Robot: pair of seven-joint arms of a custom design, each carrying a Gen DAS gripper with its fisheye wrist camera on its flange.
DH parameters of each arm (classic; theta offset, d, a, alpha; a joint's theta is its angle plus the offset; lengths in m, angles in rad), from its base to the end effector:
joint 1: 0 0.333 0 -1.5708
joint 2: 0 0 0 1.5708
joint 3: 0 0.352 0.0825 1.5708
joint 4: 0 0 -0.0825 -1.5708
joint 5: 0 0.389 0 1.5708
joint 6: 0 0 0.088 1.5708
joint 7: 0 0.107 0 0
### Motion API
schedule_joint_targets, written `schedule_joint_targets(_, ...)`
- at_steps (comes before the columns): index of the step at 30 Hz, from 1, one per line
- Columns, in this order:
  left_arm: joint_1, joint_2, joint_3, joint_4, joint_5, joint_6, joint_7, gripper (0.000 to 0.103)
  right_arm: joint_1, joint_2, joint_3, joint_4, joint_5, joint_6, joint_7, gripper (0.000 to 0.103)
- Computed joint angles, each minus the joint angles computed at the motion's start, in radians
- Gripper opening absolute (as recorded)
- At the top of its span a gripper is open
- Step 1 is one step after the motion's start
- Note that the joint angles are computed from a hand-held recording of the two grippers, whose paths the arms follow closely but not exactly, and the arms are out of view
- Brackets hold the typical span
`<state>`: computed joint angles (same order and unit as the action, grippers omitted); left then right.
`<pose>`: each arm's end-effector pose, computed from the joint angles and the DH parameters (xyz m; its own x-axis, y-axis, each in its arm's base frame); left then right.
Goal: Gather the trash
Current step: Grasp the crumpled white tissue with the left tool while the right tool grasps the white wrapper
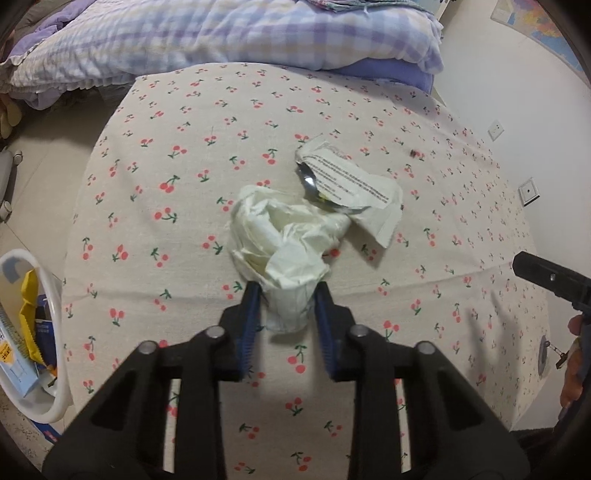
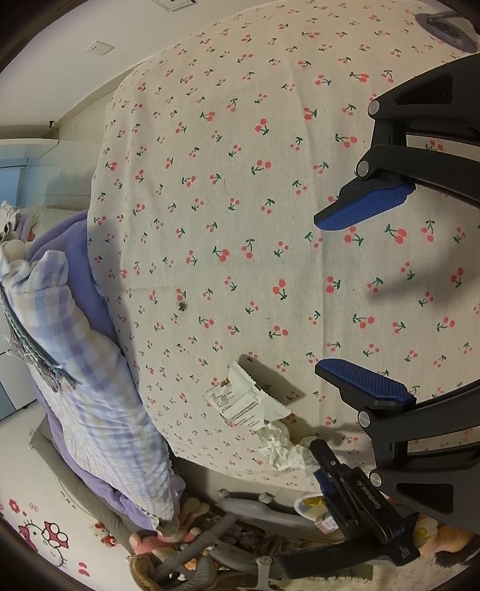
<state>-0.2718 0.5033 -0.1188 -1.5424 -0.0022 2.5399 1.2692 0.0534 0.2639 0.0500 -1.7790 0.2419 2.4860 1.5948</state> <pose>0.7034 -0.2706 0.4467 -0.1031 -0.9748 0.1979 -0.8994 0.0064 -0.4370 0.6775 0.0660 0.4890 -0.0318 -0.9713 -0.2357 -0.9075 0.1269 -0.4004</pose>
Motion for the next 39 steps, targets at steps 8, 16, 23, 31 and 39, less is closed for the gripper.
schedule_joint_targets(8,0.022,-0.073,0.005,-0.074,-0.001,0.041,0.004,0.027,0.009,0.029,0.012,0.04,0.0,-0.015,0.005,0.073)
schedule_joint_targets(16,0.065,-0.157,0.004,-0.172,-0.028,0.084,0.005,0.026,0.029,0.095,0.031,0.127,0.009,-0.045,0.032,0.073)
schedule_joint_targets(23,0.091,-0.204,0.002,-0.224,-0.044,0.089,0.017,0.026,0.055,0.188,0.057,0.245,0.006,-0.089,0.074,0.073)
schedule_joint_targets(31,0.124,-0.264,0.013,-0.3,-0.039,0.098,-0.003,0.026,0.099,0.291,0.08,0.377,-0.014,-0.139,0.105,0.073)
schedule_joint_targets(39,0.162,-0.307,0.017,-0.361,-0.043,0.098,-0.012,0.026,0.15,0.369,0.072,0.462,-0.078,-0.156,0.141,0.073)
